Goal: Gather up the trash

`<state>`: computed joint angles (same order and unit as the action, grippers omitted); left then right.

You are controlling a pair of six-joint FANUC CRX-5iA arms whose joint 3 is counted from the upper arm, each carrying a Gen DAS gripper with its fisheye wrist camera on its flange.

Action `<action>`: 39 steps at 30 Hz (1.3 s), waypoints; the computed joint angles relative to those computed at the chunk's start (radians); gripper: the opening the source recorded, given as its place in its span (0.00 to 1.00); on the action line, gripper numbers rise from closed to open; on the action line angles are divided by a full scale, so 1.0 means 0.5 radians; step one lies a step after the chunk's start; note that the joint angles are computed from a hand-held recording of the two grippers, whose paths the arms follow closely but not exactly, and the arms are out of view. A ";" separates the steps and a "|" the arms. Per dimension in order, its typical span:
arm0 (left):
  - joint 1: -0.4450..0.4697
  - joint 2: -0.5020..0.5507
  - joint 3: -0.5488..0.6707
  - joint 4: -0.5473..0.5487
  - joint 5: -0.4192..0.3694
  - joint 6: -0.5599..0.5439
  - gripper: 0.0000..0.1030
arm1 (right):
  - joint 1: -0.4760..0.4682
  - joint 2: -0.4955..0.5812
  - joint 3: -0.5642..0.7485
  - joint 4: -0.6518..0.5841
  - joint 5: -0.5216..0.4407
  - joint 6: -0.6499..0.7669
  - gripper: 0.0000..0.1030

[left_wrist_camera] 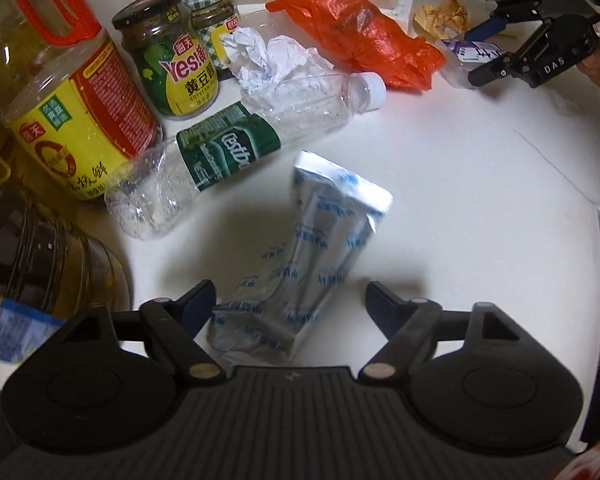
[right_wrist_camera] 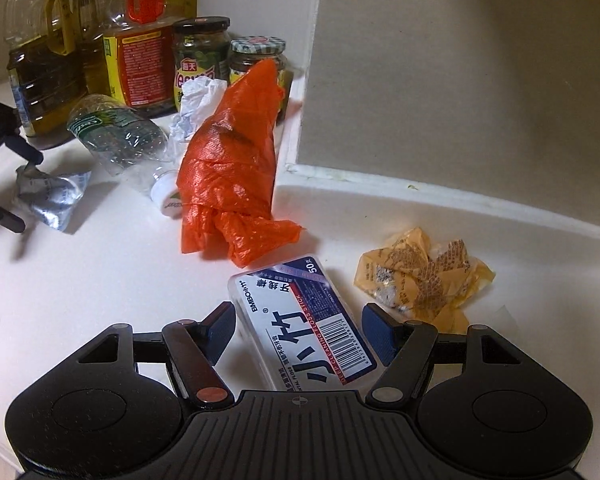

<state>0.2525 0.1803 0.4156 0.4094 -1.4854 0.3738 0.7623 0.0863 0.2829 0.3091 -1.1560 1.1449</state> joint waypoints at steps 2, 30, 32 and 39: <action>0.007 -0.027 -0.013 -0.009 -0.032 0.076 0.73 | 0.027 -0.009 0.000 0.005 -0.026 -0.051 0.67; -0.041 -0.106 -0.125 0.011 0.005 0.523 0.38 | 0.142 -0.146 -0.020 -0.239 -0.123 0.029 0.62; -0.041 -0.124 -0.142 0.012 0.007 0.531 0.38 | 0.151 -0.159 -0.035 -0.228 -0.114 -0.009 0.60; -0.018 -0.194 -0.237 0.071 0.023 0.595 0.36 | 0.192 -0.229 -0.121 -0.166 -0.043 -0.220 0.56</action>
